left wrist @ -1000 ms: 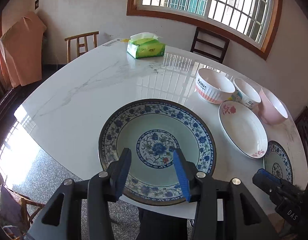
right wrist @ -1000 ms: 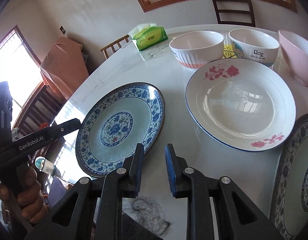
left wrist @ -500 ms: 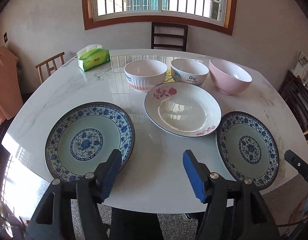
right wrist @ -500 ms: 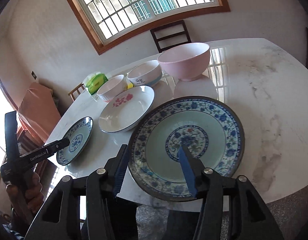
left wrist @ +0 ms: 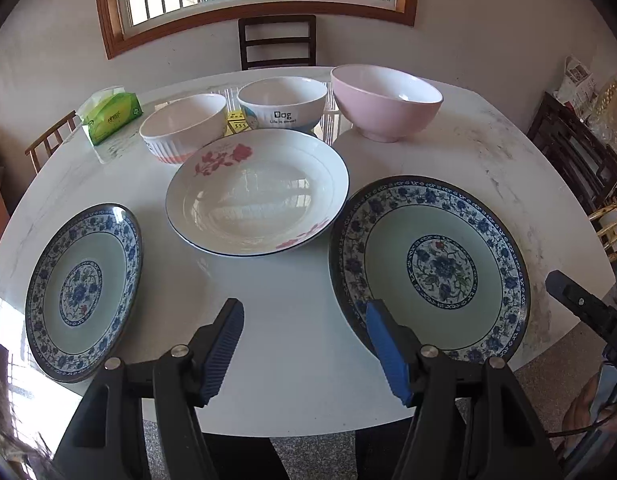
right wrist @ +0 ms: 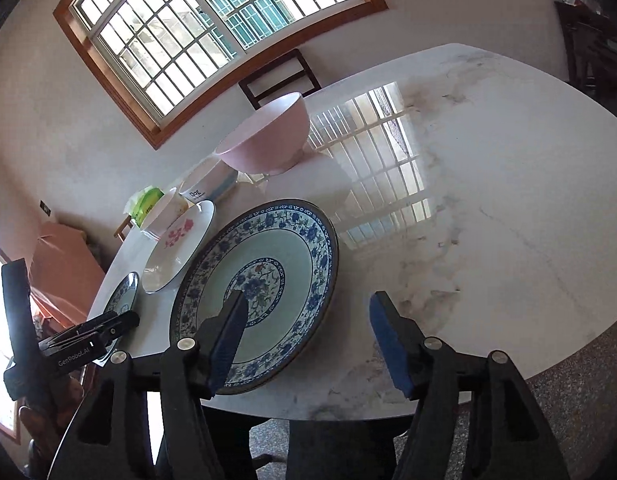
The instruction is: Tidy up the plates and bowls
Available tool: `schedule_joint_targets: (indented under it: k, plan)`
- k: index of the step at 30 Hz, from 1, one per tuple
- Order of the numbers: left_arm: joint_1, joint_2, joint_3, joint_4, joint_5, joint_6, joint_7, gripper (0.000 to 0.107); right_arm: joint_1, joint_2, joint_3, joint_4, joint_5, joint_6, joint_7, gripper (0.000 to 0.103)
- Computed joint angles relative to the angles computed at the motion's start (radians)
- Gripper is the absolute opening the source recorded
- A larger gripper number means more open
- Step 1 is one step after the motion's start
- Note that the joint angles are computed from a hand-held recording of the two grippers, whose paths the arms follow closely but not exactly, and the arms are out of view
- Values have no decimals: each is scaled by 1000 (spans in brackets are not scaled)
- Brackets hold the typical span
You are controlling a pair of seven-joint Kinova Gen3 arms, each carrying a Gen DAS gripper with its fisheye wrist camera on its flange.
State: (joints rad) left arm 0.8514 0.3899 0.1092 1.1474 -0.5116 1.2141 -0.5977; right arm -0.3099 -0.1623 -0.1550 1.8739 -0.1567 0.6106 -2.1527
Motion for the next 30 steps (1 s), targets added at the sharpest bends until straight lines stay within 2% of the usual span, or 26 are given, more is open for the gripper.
schedule_joint_targets:
  k: [6, 17, 30]
  plan:
    - [-59, 40, 16, -50, 121, -2, -60, 65, -8, 7, 47, 27, -85, -23, 86, 65]
    - [-139, 58, 15, -32, 292, -89, -92, 65, 2, 44, 95, 34, -244, -25, 276, 68]
    - [-155, 66, 12, -32, 339, -128, -92, 65, 38, 96, 94, 1, -353, -4, 425, 69]
